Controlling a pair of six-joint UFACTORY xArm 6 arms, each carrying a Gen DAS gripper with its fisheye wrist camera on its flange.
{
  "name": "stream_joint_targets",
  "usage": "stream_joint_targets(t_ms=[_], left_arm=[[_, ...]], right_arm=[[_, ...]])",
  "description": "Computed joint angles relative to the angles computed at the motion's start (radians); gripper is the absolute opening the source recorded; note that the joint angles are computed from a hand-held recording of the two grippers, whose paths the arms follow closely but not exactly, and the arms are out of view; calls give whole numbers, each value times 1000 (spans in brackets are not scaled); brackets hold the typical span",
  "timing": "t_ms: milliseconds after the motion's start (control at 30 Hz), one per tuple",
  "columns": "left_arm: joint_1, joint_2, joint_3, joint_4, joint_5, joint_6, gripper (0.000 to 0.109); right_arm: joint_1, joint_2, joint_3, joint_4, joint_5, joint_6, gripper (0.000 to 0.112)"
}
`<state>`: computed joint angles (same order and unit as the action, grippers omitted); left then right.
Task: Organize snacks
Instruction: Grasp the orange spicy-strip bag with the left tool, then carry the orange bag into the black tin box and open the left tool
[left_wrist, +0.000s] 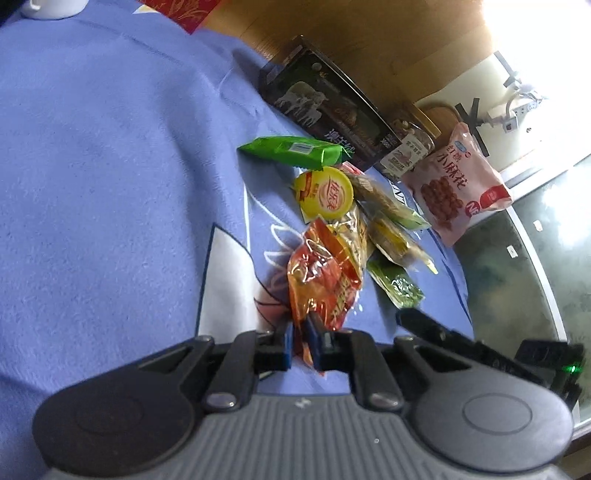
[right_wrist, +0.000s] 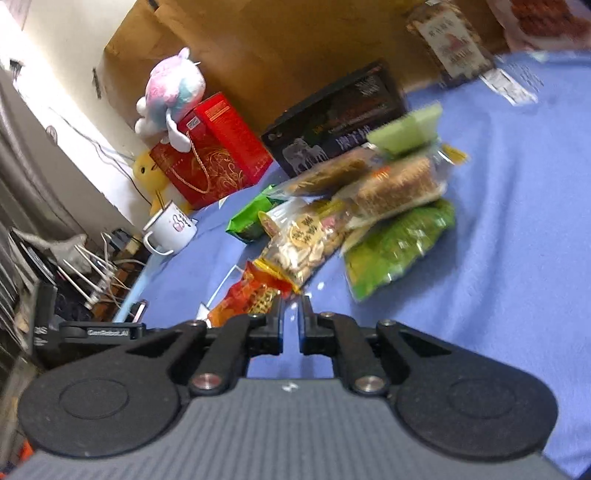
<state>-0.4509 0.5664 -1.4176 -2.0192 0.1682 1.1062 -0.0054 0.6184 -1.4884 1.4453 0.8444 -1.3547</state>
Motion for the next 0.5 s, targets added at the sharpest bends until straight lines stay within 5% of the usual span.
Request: stream_joint_targets(t_ms=[100,200,333,500], left_arm=[[-1,1,-3,-37,-6,53,10],[2,-1,1,-77,-4,108,10],[5,-2,5,-85,0,150,10],[-37,6,-6,163,-91,62,10]], right_arm=[[31,35,-51,-1,-36,-45,34],[57,98,-131,-64,-81,12,34],[48,109,-133,-75,-10,62,36],[63,64,-65,-57,-26,4,26]])
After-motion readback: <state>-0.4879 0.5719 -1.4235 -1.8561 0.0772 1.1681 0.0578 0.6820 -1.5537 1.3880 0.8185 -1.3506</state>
